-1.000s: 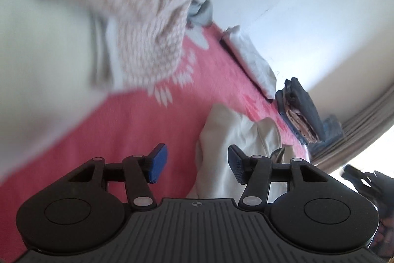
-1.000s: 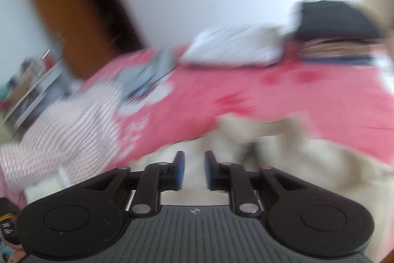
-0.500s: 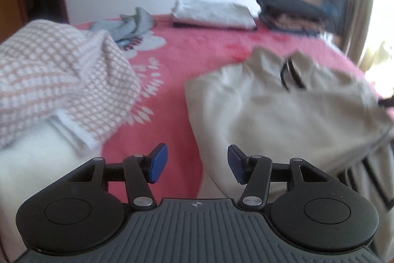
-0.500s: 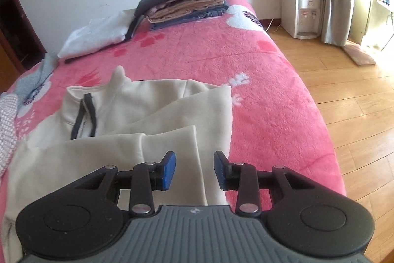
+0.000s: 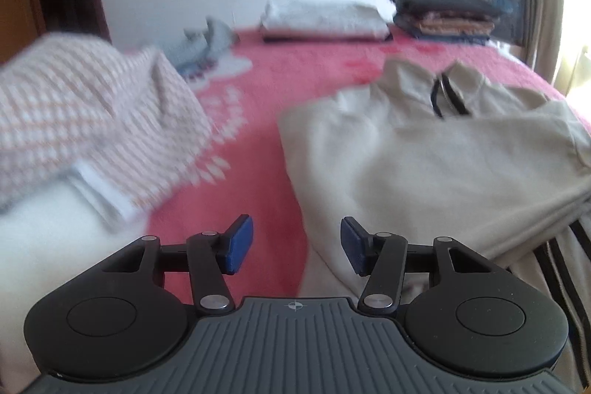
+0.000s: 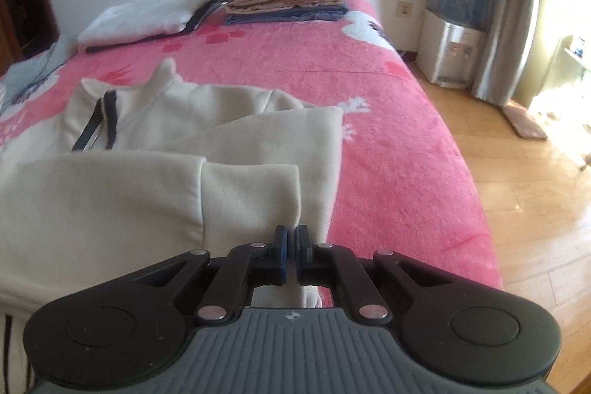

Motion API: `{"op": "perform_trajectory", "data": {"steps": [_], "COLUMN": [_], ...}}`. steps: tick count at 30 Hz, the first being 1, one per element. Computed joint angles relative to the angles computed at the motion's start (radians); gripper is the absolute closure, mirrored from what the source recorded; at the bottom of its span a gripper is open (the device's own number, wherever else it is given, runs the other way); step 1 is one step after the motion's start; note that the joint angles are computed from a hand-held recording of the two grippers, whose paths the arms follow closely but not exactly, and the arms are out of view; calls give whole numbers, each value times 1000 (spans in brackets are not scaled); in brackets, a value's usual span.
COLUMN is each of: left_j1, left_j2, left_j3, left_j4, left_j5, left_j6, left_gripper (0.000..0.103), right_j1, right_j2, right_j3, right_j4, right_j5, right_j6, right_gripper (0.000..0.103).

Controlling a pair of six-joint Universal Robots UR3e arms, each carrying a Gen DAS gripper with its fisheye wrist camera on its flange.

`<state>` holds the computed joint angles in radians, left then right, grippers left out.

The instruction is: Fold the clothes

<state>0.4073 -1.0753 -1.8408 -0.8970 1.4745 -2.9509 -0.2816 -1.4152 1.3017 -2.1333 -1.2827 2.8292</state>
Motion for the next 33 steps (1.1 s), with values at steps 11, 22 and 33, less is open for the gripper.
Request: {"op": "perform_trajectory", "data": {"steps": [11, 22, 33], "left_j1": [-101, -28, 117], "left_j2": [-417, -657, -581], "left_j3": [177, 389, 653], "left_j4": [197, 192, -174], "left_j5": [-31, -134, -210], "left_j6": [-66, -7, -85], "left_gripper": [63, 57, 60], "right_j1": [170, 103, 103], "right_j2": [-1, 12, 21], "right_j3": [35, 199, 127], "right_j4": [-108, -240, -140], "right_j5": [39, 119, 122], "right_j6": [-98, 12, 17], "right_gripper": [96, 98, 98]}}
